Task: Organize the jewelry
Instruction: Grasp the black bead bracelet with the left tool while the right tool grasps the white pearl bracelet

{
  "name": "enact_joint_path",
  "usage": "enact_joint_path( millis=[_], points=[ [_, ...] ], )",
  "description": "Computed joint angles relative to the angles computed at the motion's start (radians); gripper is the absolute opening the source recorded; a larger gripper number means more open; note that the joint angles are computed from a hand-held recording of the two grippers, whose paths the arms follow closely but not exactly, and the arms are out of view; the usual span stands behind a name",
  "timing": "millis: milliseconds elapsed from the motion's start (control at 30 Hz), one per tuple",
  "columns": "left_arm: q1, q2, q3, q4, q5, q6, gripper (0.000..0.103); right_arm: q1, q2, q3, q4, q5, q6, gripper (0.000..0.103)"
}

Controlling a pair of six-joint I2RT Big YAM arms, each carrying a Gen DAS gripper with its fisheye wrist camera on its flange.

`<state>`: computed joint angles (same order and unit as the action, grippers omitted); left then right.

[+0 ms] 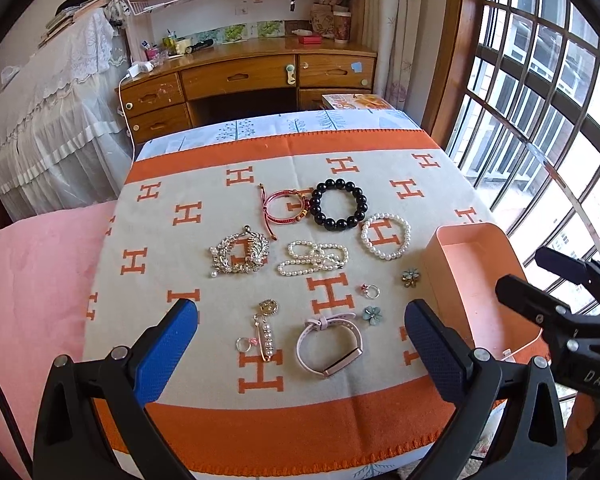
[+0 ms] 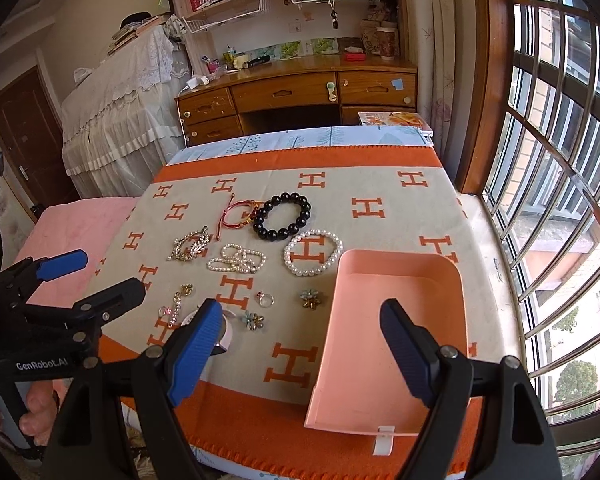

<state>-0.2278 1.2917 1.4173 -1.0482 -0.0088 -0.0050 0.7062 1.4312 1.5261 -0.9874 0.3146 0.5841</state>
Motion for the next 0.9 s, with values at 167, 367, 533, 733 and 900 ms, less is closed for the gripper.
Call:
enact_joint_path(
  millis=[167,367,533,733,900],
  points=[
    [0.049,0.058,0.101,-0.053,0.048,0.071,0.102,-0.05,0.055,0.117,-0.054,-0.049,-0.066,0.082],
    [0.073,0.161,0.242,-0.047,0.034,0.15,0.102,-0.142,0.202,0.325,-0.182,-0.172,-0.113,0.07],
    [0.068,0.327,0.416,-0.092,0.055,0.191,0.102,-0.208,0.376,0.527,-0.331,-0.275,-0.138,0.056],
    [0.034,0.563,0.637,-0.209,0.087,0.252,0.092,-0.26,0.556,0.688,-0.478,-0.369,-0.157,0.042],
    [-0.004,0.699,0.751,-0.253,0.052,0.285,0.086,-0.267,0.634,0.731,-0.538,-0.384,-0.193,0.034]
  ],
)
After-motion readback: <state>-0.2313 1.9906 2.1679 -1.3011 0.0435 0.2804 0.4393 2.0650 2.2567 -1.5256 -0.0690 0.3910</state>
